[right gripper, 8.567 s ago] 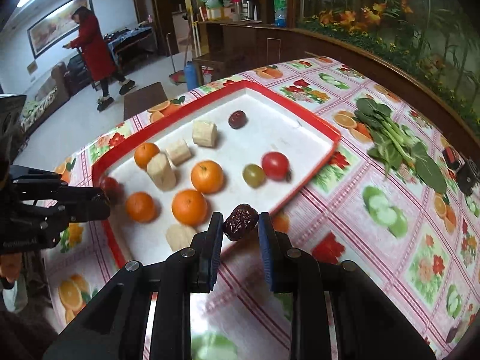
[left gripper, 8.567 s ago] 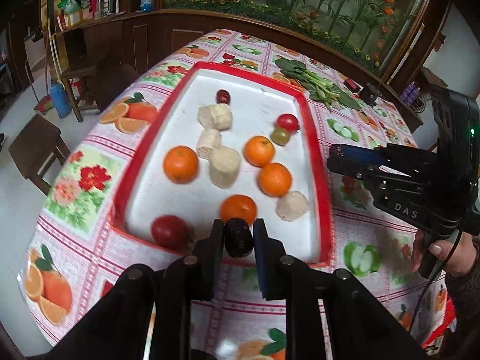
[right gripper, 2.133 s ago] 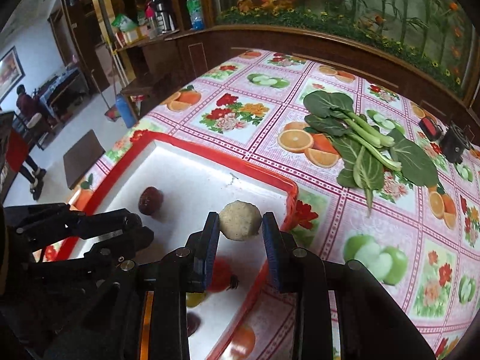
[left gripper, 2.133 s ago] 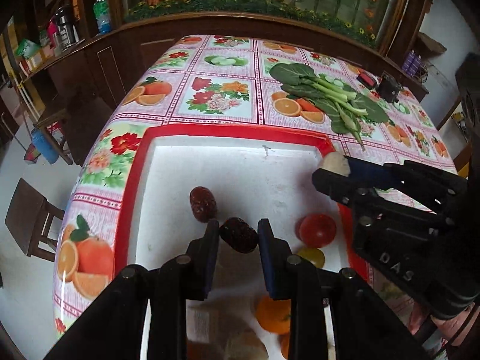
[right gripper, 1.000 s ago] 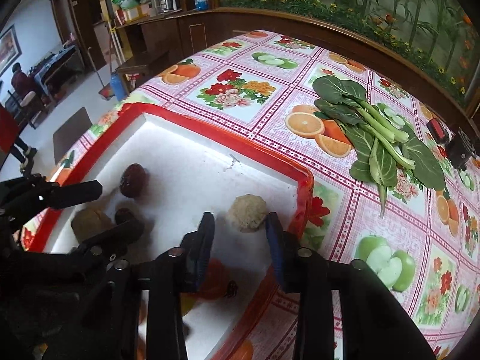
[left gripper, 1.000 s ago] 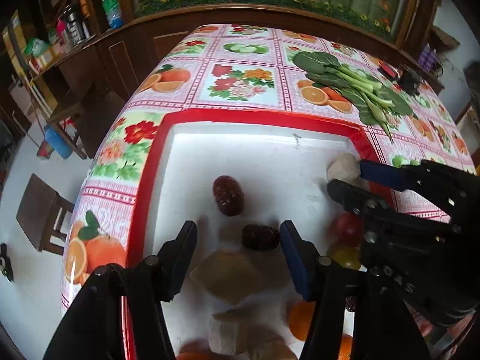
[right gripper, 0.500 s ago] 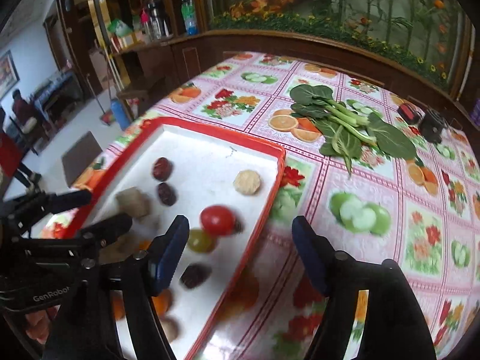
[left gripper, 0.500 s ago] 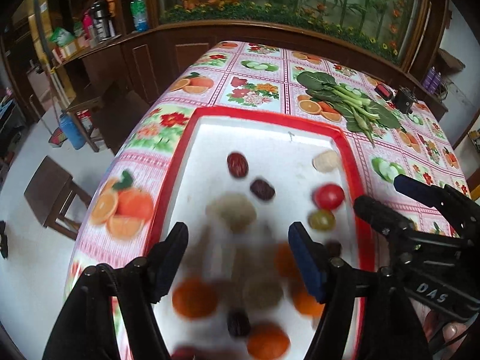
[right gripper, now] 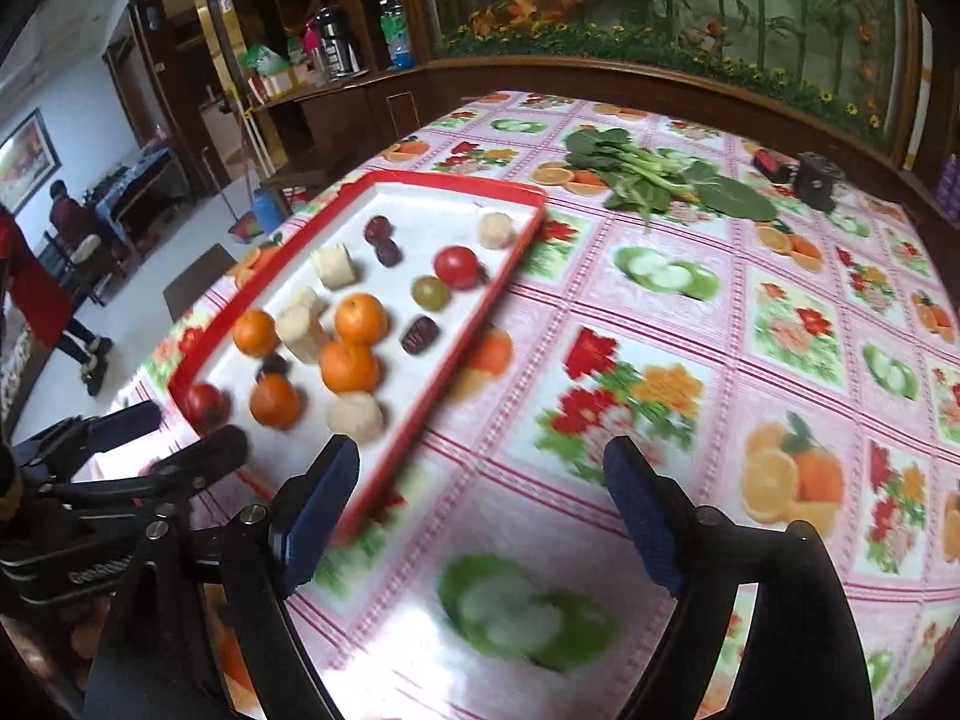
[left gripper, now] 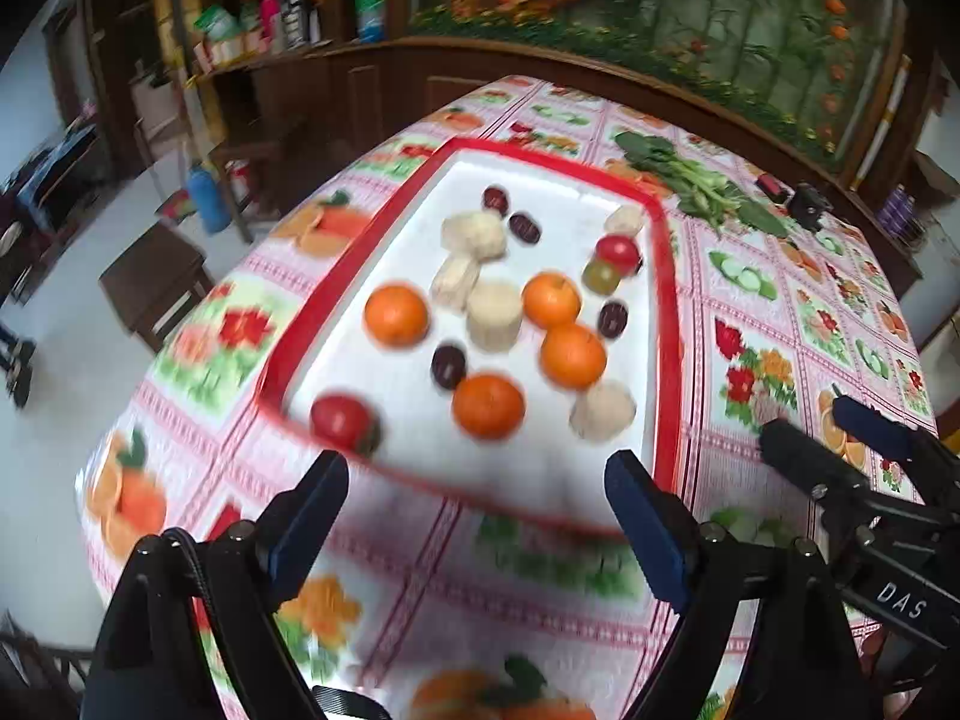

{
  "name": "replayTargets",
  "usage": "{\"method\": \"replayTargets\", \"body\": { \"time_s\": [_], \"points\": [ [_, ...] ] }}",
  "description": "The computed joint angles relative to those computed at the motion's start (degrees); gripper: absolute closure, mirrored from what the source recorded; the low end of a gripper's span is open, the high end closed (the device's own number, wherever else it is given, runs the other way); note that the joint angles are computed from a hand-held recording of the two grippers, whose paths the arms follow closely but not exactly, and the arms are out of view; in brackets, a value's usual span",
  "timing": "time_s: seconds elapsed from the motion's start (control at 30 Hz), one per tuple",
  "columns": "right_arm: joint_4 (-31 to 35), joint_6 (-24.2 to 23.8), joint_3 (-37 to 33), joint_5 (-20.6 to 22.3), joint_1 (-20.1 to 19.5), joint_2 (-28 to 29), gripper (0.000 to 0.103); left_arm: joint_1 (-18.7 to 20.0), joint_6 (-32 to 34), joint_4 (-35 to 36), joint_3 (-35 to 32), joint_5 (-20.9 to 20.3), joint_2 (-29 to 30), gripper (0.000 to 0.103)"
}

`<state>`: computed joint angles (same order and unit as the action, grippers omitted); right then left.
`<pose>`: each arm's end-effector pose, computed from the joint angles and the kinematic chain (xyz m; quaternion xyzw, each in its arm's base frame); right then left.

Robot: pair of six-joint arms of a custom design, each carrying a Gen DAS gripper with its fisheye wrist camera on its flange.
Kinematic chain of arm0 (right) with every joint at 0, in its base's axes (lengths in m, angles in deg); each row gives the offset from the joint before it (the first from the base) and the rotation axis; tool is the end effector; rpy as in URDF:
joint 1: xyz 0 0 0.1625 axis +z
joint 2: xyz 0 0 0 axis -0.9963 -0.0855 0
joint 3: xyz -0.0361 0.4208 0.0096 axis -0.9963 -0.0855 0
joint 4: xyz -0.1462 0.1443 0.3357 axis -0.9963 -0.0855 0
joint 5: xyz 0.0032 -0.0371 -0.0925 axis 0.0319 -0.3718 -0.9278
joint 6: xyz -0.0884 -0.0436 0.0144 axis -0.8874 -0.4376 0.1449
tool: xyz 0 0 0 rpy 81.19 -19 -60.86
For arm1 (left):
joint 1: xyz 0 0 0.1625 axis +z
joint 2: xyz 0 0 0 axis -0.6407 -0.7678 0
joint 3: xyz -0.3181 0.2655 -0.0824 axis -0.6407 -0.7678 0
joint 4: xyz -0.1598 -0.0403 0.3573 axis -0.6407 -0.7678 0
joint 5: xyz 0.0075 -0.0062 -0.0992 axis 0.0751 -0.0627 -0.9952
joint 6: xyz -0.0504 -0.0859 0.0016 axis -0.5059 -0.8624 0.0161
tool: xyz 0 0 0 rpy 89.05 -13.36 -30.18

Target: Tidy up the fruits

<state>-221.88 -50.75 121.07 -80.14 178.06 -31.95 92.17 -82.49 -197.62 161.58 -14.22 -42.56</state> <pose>0.1531 -0.8123 0.1878 0.4319 -0.8768 0.1177 0.1756 -0.2563 -0.6991 0.0566 -0.1860 0.8110 -0.3802 0.4039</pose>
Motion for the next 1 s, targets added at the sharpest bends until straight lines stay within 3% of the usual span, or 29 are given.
{"method": "replayTargets", "body": {
  "time_s": [0.1,0.17,0.43,0.53,0.6,0.67,0.77,0.83,1.0],
  "points": [
    [-3.53,-3.72,2.76,0.77,-0.45,-1.65,0.019,-0.99,-3.76,1.26,1.24,0.1,-0.26,0.014],
    [-6.07,-7.17,3.75,1.49,-0.48,-2.22,0.019,-1.63,-8.31,6.36,0.65,0.63,-0.36,0.014],
    [-16.52,-18.05,2.11,5.96,0.67,-0.89,0.016,-3.8,-32.35,37.23,-6.61,5.47,0.09,0.007],
    [-14.21,-17.56,3.11,8.82,0.59,-2.0,0.006,-4.4,-42.24,48.37,-9.82,6.52,0.98,0.006],
    [-11.47,-18.14,5.23,9.72,0.23,-3.44,0.006,-4.68,-45.96,51.67,-10.77,6.87,1.45,0.005],
    [-9.8,-20.55,9.35,10.06,-0.28,-5.63,0.006,-5.01,-47.86,52.44,-10.88,6.66,1.7,0.005],
    [-10.08,-23.84,15.26,9.83,-1.09,-8.55,0.006,-5.81,-47.31,48.12,-8.35,7.74,1.31,0.005],
    [-10.22,-25.52,18.35,9.34,-1.69,-10.15,0.006,-6.54,-49.84,50.44,-8.8,8.49,1.94,0.005],
    [-6.83,-22.78,18.43,8.03,-2.75,-11.15,0.007,-7.24,-44.63,45.41,-8.7,7.21,2.53,0.005]
  ]
}}
